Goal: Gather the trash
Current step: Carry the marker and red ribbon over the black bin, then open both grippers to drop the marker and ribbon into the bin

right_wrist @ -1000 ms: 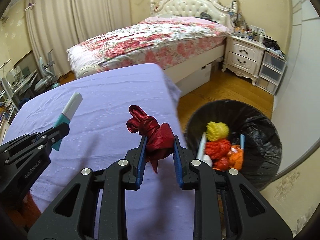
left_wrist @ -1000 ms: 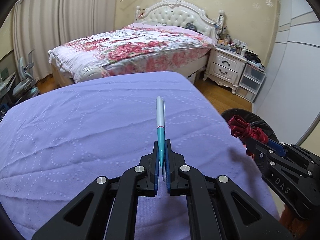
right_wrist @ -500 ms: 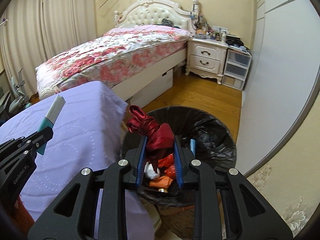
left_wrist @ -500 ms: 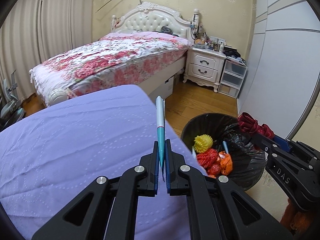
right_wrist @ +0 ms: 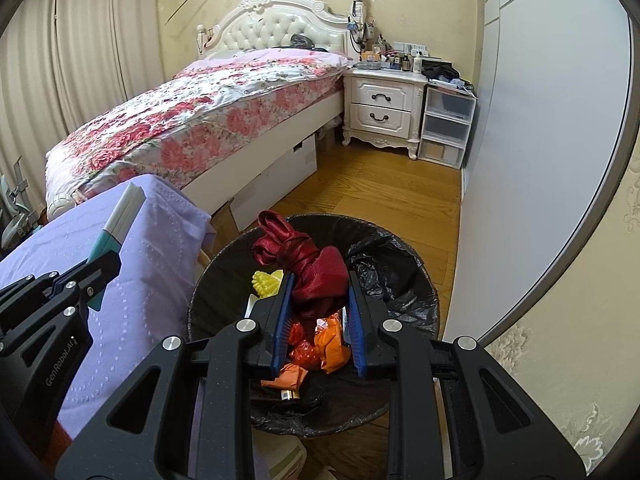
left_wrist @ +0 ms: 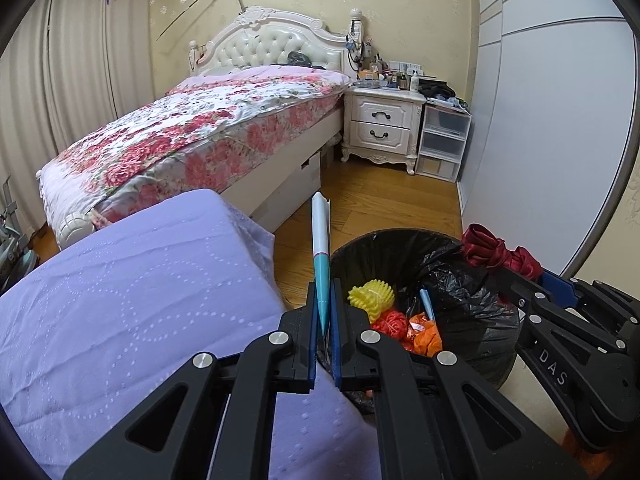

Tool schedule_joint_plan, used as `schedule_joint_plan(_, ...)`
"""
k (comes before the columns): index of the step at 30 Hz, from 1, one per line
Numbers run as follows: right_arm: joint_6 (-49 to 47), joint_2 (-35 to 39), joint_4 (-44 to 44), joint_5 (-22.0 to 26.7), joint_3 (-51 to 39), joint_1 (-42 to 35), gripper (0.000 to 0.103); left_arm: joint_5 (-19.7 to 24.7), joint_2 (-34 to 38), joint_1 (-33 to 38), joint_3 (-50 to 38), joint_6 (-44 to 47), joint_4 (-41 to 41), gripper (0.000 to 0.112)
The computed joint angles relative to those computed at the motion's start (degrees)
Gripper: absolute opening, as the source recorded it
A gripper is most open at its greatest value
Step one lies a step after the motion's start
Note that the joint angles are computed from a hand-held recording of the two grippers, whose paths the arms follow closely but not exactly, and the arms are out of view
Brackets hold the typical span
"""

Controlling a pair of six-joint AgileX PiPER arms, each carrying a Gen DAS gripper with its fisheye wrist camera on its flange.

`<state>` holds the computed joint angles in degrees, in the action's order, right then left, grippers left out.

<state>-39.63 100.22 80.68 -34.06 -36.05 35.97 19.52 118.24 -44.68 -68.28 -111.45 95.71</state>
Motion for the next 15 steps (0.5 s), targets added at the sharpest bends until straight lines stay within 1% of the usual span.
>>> schedule_joint_plan(5,1.96,0.51,-2.41,0.68,0.04,-1.98,0.025,0.29,2.39,-0.65,-3.71,6.2,-5.81,0.006)
schedule_joint_plan(7,2.82,0.85,-3.48,1.08,0.0,-2.78,0.025,0.37,2.78,-0.84,-4.22,6.92,-6.6,0.006)
schedule_joint_plan(15,4.28,2.37,-5.83,2.94,-1.14,-5.79,0.025,0.65,5.39,-1.16,-9.19,15.73,-14.08,0.006)
